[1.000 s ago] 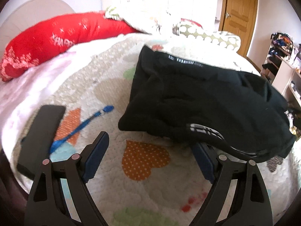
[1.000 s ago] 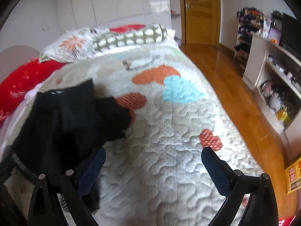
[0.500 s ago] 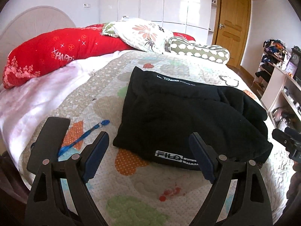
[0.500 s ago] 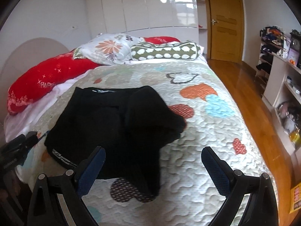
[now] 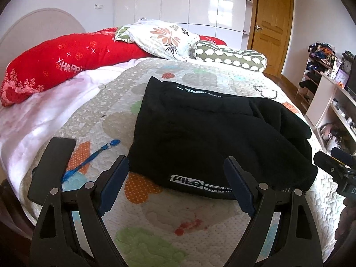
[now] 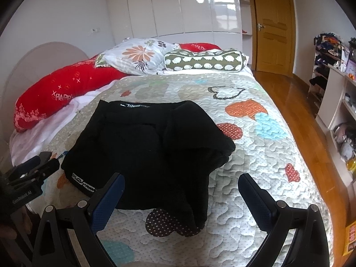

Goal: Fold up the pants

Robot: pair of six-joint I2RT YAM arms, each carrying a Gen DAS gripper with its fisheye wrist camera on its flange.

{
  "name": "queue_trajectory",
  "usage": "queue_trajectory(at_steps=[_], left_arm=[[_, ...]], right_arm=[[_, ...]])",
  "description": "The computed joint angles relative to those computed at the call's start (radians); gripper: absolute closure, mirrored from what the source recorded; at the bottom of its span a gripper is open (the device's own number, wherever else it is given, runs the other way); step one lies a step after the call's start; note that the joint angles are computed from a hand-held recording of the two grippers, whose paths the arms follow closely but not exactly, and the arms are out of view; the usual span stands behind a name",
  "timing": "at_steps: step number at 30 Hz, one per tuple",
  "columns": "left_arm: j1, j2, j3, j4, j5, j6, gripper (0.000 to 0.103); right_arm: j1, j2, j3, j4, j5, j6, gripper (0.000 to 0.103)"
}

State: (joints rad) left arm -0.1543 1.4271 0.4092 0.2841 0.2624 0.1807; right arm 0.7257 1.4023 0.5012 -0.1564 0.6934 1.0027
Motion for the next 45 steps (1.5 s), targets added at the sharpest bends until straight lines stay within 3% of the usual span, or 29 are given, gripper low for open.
queue_trajectory(at_steps=[19, 28, 32, 35, 40, 42, 43, 44, 45], left_arm=[[-0.004, 0.06, 0.013, 0.021, -0.006, -0.006, 0.016], [0.128, 0.202, 0.089, -0.035, 0.114, 0.001, 0.016], [0.169, 0.264, 0.122, -0.045, 0.158, -0.024, 0.016], [0.174, 0.309, 0.155, -0.063, 0.176, -0.048, 0.016], [0.135, 0.369, 0.188, -0.061, 0.147, -0.079, 0.016], [0.111, 0.376, 0.187, -0.042, 0.122, -0.076, 0.016], [0.104, 0.379, 0.191, -0.041, 0.116, -0.075, 0.016], [0.099, 0.383, 0.195, -0.037, 0.112, -0.072, 0.016], [0.093, 0.389, 0.2, -0.035, 0.108, -0.07, 0.016]], right_arm=[[-0.025, 0.025, -0.018, 0.037, -0.039, 0.004, 0.001], [-0.089, -0.081, -0.127, 0.007, -0.048, 0.042, 0.001], [-0.184, -0.162, -0.215, 0.078, -0.113, 0.034, 0.001], [-0.26, -0.174, -0.237, 0.165, -0.159, -0.042, 0.001], [-0.454, 0.001, -0.189, 0.379, -0.321, -0.213, 0.001], [-0.518, 0.091, -0.174, 0.491, -0.397, -0.269, 0.007], [-0.552, 0.137, -0.168, 0.559, -0.446, -0.305, 0.027], [-0.593, 0.187, -0.15, 0.606, -0.512, -0.346, 0.055], [-0.618, 0.217, -0.124, 0.605, -0.544, -0.372, 0.063]])
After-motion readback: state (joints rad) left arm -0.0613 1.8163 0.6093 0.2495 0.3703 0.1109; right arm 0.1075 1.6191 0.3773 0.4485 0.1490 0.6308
